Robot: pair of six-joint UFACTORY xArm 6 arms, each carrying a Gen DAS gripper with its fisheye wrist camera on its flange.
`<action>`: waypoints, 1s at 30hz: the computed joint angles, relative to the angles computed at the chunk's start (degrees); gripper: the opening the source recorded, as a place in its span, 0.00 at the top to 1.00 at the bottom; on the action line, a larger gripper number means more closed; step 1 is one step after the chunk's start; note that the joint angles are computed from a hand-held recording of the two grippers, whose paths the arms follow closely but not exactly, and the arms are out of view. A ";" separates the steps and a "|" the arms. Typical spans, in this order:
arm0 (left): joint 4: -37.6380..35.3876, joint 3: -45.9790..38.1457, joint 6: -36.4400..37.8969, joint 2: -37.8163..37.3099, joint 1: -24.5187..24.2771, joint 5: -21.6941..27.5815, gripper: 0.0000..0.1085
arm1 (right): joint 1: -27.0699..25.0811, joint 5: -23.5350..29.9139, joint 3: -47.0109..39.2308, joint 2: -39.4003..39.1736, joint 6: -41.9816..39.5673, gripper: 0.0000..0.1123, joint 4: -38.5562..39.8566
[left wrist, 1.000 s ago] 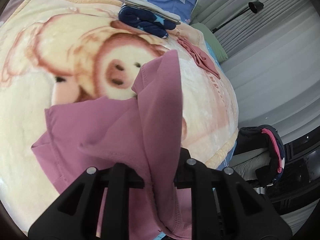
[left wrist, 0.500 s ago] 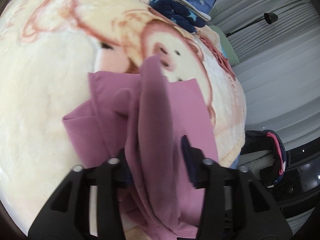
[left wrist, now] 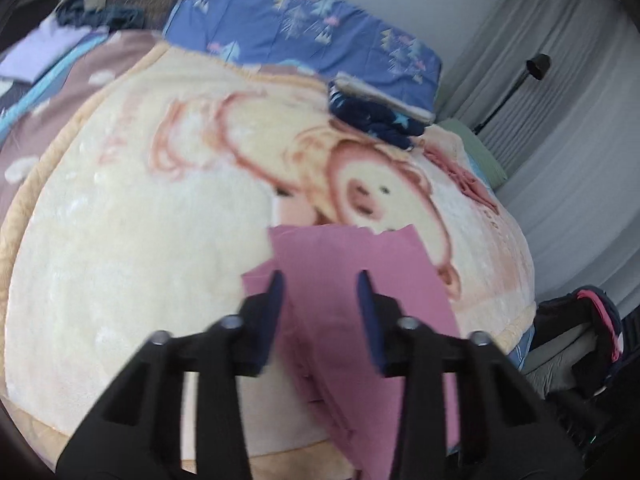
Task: Fold small clothes
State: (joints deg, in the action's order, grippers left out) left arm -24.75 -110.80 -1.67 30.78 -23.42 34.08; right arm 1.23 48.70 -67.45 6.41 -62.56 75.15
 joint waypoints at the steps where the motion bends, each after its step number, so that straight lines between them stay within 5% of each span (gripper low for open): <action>1: -0.76 -0.08 0.74 -0.03 -0.51 -0.04 0.84 | -0.03 -3.68 0.26 -0.77 -0.98 0.97 1.53; 4: -5.40 -2.46 3.11 2.04 -2.57 1.43 0.86 | 0.58 -16.55 -3.52 1.09 0.82 0.98 1.68; 8: 0.36 -7.28 -2.01 7.44 -4.22 3.59 0.86 | 0.25 -22.40 -10.58 8.66 13.29 0.98 -9.64; 12: 4.79 -2.09 -6.01 7.61 -4.12 -1.09 0.93 | -1.73 -20.54 -16.09 15.93 18.92 1.00 -14.82; 17: -12.89 6.59 7.57 5.23 -4.08 -10.54 0.97 | -0.12 -25.45 -13.41 15.53 12.41 1.00 -11.25; 22: -16.46 8.43 9.16 2.91 -3.80 -9.75 0.97 | -3.53 -15.94 -16.46 15.73 14.96 0.89 -10.62; 26: -23.01 12.89 12.96 -1.35 -3.22 -10.57 0.62 | -5.96 -13.96 -17.35 14.71 13.18 0.54 -8.02; 29: -19.52 13.77 6.49 -2.48 -1.77 -7.87 0.38 | -9.06 -4.16 -25.06 19.76 19.90 0.48 -13.77; 30: -20.50 14.01 6.41 -2.72 -1.32 -7.23 0.36 | -10.12 0.90 -29.21 22.60 22.57 0.47 -15.34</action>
State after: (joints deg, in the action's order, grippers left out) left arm -45.25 -96.79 4.73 28.06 -24.75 26.85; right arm -8.89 49.60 -96.66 29.01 -39.98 59.82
